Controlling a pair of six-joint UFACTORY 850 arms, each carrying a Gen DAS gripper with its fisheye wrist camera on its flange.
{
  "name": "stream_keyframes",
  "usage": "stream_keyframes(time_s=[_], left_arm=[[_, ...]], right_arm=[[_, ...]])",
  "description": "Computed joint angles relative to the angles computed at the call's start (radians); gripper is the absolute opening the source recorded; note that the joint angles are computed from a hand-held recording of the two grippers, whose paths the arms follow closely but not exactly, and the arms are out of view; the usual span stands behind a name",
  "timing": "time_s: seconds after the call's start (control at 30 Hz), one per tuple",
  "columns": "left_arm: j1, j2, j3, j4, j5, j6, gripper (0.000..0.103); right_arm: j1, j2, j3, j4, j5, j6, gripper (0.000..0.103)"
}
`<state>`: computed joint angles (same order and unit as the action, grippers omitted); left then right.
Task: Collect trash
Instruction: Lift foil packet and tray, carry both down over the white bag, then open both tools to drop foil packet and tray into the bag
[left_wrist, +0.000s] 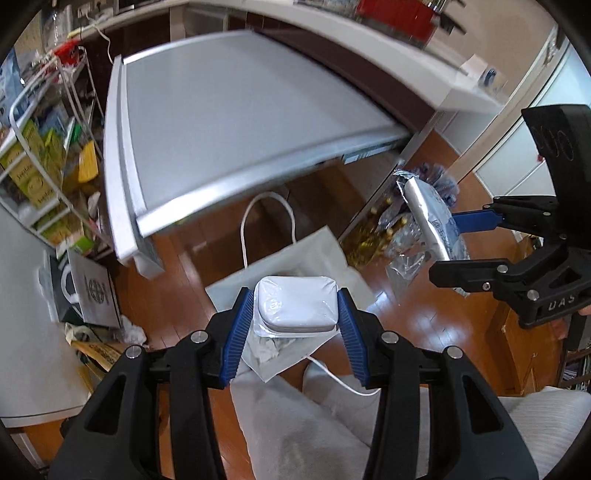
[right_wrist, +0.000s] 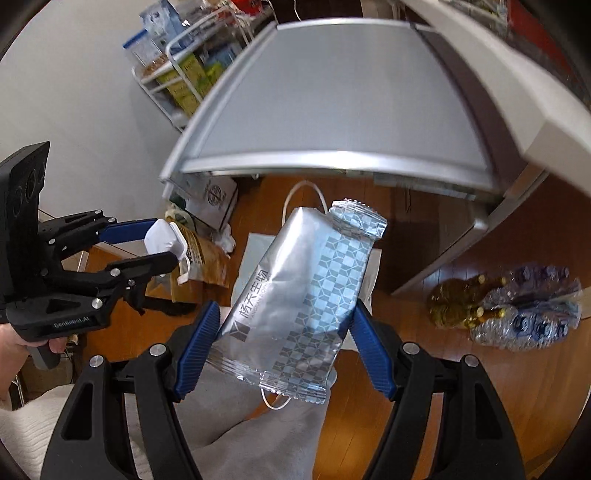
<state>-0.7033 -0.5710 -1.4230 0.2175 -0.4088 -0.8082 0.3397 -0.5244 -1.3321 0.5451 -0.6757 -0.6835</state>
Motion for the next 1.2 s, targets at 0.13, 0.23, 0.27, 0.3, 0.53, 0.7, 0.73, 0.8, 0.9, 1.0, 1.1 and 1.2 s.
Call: stream_keyframes(time_s=[0.13,0.23,0.27,0.3,0.53,0.7,0.73,0.8,0.9,1.0,1.1,1.2], left_arm=[[0.008,-0.057,-0.022,-0.056,-0.011,0.049,0.047],[0.01,-0.093,-0.046,-0.076,-0.029,0.075,0.047],[0.01,-0.104,-0.052,-0.076,-0.032,0.078,0.047],[0.011,-0.112,-0.06,-0.076,-0.036,0.078,0.047],[0.018,-0.174,-0.115,-0.093,-0.072,0.104,0.047],[0.018,-0.218,-0.151,-0.088,-0.11,0.115,0.047],[0.018,-0.226,-0.158,-0.091,-0.117,0.115,0.047],[0.021,-0.234,-0.166,-0.107,-0.122,0.128,0.047],[0.024,-0.243,-0.177,-0.113,-0.136,0.139,0.054],[0.025,-0.248,-0.189,-0.097,-0.143,0.12,0.074],[0.024,-0.249,-0.197,-0.053,-0.157,0.075,0.078],[0.026,-0.25,-0.201,-0.041,-0.169,0.063,0.078]], right_arm=[[0.012,-0.054,-0.012,-0.033,0.013,0.049,0.071],[0.012,-0.092,-0.028,-0.052,0.013,0.073,0.071],[0.016,-0.105,-0.035,-0.057,0.012,0.081,0.071],[0.019,-0.115,-0.042,-0.066,0.011,0.091,0.071],[0.037,-0.178,-0.09,-0.135,0.003,0.166,0.071],[0.04,-0.213,-0.111,-0.192,-0.002,0.215,0.071],[0.038,-0.222,-0.117,-0.192,-0.007,0.221,0.071],[0.032,-0.238,-0.13,-0.18,-0.017,0.227,0.071],[0.025,-0.257,-0.149,-0.169,-0.027,0.246,0.073],[0.025,-0.26,-0.157,-0.175,-0.028,0.271,0.086],[0.025,-0.252,-0.154,-0.182,-0.021,0.266,0.087],[0.027,-0.241,-0.149,-0.205,-0.015,0.277,0.088]])
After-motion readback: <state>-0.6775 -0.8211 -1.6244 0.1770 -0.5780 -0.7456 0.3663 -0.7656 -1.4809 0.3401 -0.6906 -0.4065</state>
